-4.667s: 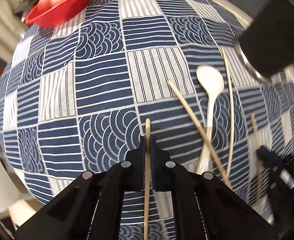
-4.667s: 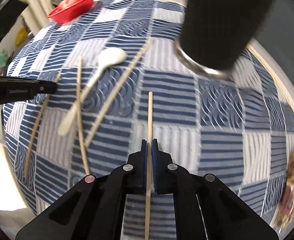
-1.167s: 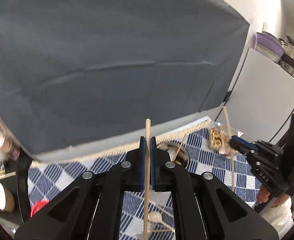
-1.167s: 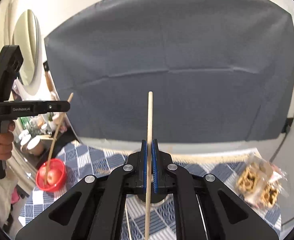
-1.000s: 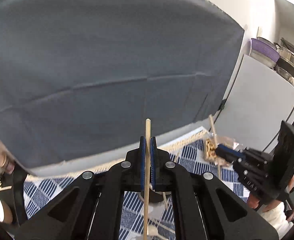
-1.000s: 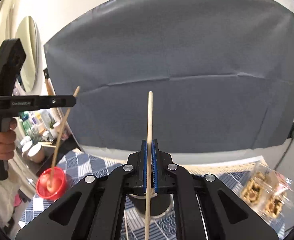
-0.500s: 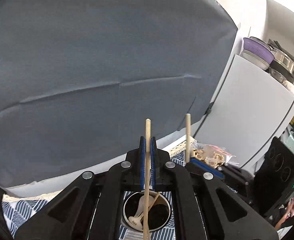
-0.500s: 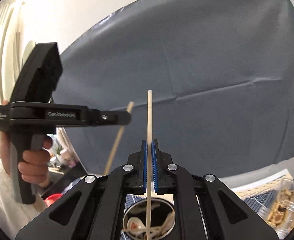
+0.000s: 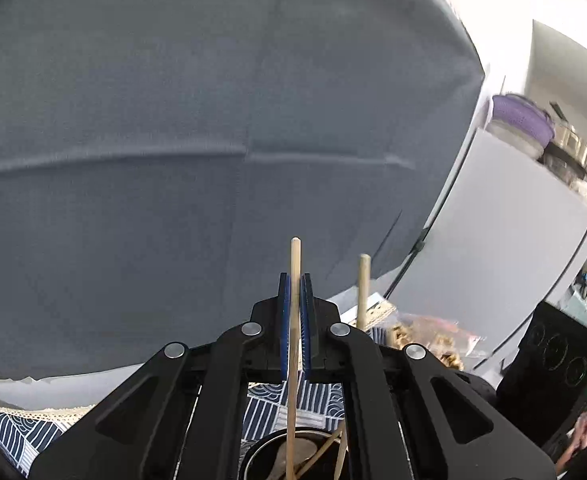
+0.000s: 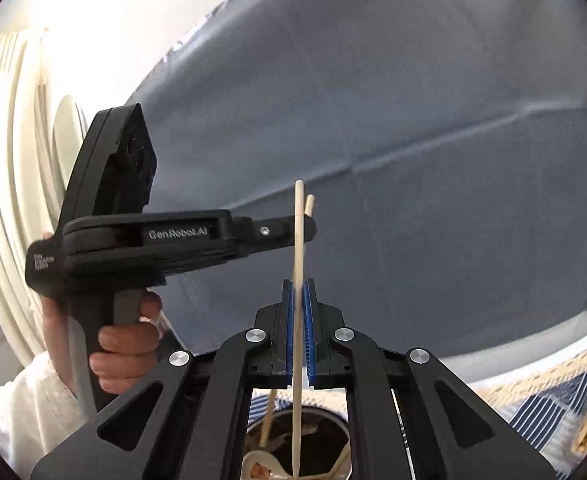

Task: Organize utensils
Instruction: 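Lower both chopsticks into the black holder and open both tools, then withdraw both tools from the holder back toward the remaining chopsticks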

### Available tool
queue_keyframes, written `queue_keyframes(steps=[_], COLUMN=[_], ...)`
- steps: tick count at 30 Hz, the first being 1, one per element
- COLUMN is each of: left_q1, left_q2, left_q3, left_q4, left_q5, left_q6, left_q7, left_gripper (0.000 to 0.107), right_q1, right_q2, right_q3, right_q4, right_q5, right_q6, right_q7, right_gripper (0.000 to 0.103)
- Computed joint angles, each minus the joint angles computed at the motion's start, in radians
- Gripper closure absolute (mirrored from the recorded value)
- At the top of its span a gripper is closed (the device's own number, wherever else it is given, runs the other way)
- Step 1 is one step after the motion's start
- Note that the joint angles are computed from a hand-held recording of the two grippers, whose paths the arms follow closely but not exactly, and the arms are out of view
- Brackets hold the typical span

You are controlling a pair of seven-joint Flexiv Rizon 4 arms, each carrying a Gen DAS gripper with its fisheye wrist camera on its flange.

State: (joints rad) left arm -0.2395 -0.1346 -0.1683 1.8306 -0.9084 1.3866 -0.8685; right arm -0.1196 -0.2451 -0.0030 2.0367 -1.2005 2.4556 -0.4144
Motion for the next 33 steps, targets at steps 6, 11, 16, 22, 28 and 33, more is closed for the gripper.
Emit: queue_keyframes(steps=[6,11,16,22,28,33], left_q1=[-0.011,-0.020,-0.033,-0.049,-0.060,-0.058], left_q2=[-0.003,0.008,0.051,0.123,0.213,0.297], left_q3=[-0.017,-0.010,0.009,0.060,0.107,0.140], left_q4=[0.050,0.086,0.117,0.171,0.241,0.300], left_q5=[-0.102,-0.112,-0.177,-0.065,0.071,0.184], left_q6=[0.017,0.046,0.016,-0.012,-0.036,-0.055], left_q7=[0.092,0.099,0.122,0.051,-0.054,-0.168], left_gripper=[0.102,0.102,0.101,0.094,0.061,0.034], right_q1=[-0.003,-0.016,-0.020,-0.054,-0.089,-0.129], right_q2=[0.007,0.029,0.065,0.123,0.212,0.299], right_q3=[-0.004,-0.015,-0.029,-0.055,-0.070,-0.069], right_q4=[0.036,0.050,0.058,0.078,0.096,0.126], right_q5=[-0.041,-0.132,-0.212,-0.295,-0.384,-0.480], right_q6=[-0.052,-0.069,-0.090,-0.068,-0.091,-0.119], right_q7=[0.018,0.057,0.100,0.142,0.203,0.240], right_gripper=[0.098,0.098,0.098,0.095,0.078,0.065])
